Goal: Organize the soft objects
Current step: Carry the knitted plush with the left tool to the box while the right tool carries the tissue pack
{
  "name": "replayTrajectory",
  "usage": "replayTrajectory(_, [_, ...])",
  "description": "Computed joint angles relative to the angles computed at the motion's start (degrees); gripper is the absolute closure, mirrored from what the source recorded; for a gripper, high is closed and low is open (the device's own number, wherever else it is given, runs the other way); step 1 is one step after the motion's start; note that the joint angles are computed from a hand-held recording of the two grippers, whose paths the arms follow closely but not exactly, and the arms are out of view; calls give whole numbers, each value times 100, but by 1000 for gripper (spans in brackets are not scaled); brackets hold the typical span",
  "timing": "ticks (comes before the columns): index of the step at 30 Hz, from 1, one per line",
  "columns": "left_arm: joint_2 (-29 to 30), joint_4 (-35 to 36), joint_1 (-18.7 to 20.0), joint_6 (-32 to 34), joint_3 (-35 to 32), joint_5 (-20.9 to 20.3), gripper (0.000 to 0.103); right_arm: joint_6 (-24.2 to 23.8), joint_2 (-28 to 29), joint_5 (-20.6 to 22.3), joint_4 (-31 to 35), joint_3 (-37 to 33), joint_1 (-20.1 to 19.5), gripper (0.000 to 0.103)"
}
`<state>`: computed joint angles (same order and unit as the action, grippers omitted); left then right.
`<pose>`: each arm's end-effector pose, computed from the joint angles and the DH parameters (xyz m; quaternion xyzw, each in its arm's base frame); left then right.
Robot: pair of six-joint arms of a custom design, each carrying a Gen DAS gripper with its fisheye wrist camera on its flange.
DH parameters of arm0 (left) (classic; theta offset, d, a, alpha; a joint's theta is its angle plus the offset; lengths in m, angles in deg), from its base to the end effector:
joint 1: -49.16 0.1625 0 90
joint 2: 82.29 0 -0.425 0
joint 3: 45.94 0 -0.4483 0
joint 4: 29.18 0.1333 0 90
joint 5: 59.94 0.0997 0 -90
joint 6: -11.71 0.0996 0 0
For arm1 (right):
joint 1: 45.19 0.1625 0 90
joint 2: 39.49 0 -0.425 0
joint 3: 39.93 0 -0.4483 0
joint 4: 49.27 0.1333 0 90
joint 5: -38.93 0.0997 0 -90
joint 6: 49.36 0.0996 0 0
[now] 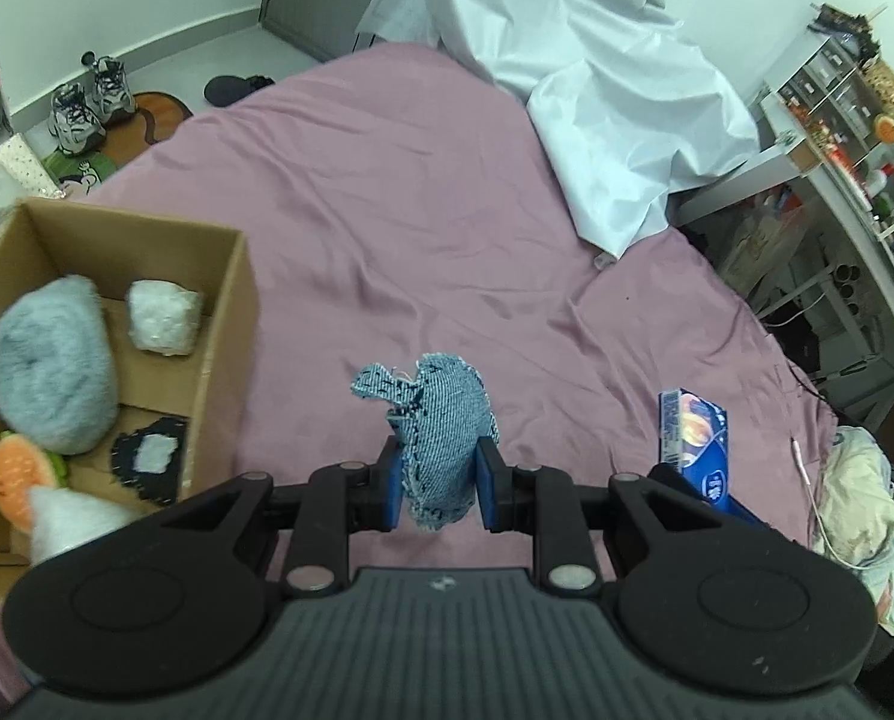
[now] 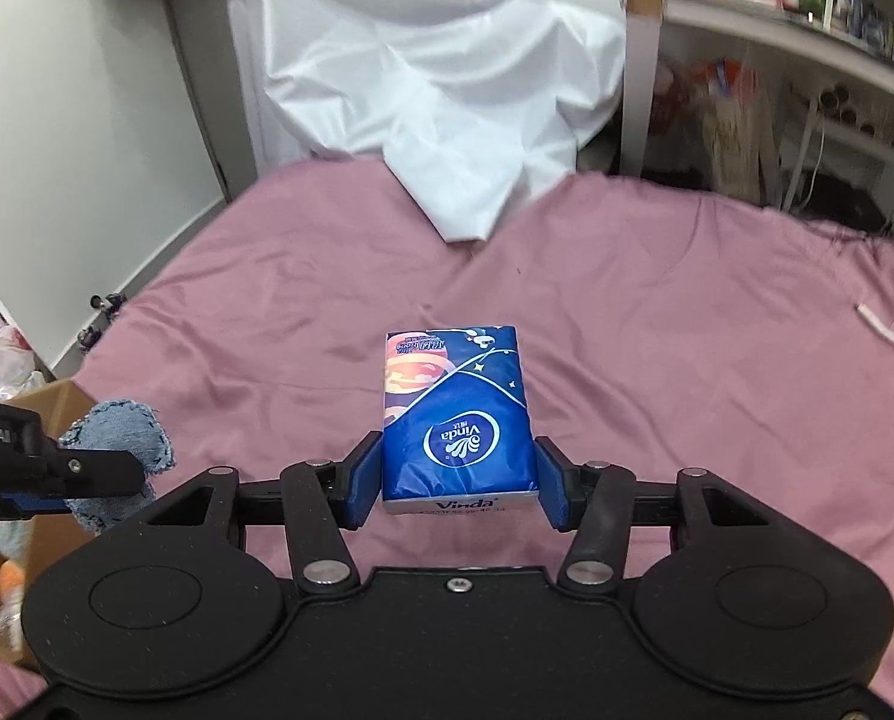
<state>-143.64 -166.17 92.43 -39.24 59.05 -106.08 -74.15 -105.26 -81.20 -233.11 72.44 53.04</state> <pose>-0.3215 -0.5805 0.1602 -0.0450 0.9262 -0.2989 0.2253 0.1702 -0.5951 0.2391 0.1516 -0.8779 0.3486 0.2914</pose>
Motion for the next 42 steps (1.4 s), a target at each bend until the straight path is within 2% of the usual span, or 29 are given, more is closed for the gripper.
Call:
replayTrajectory(4, [-277,-4,-140,26,206,76,80,-163,-165,-54,-262,186,212,52])
replayTrajectory(13, [-898,-150,-355,80,623,268,80,100,-486,72,-266,375,587,52])
replayTrajectory(21, [-1356,6,-372,9,836,400,80,283,-542,152,-195,435,896,52])
replayTrajectory(33, [-1850,231,-88,-235,1045,529,80,499,-214,251,61,210,1148,52])
replayTrajectory(42, [-1917,229,285,-181,1104,202,80,729,164,245,266,45,1226,52])
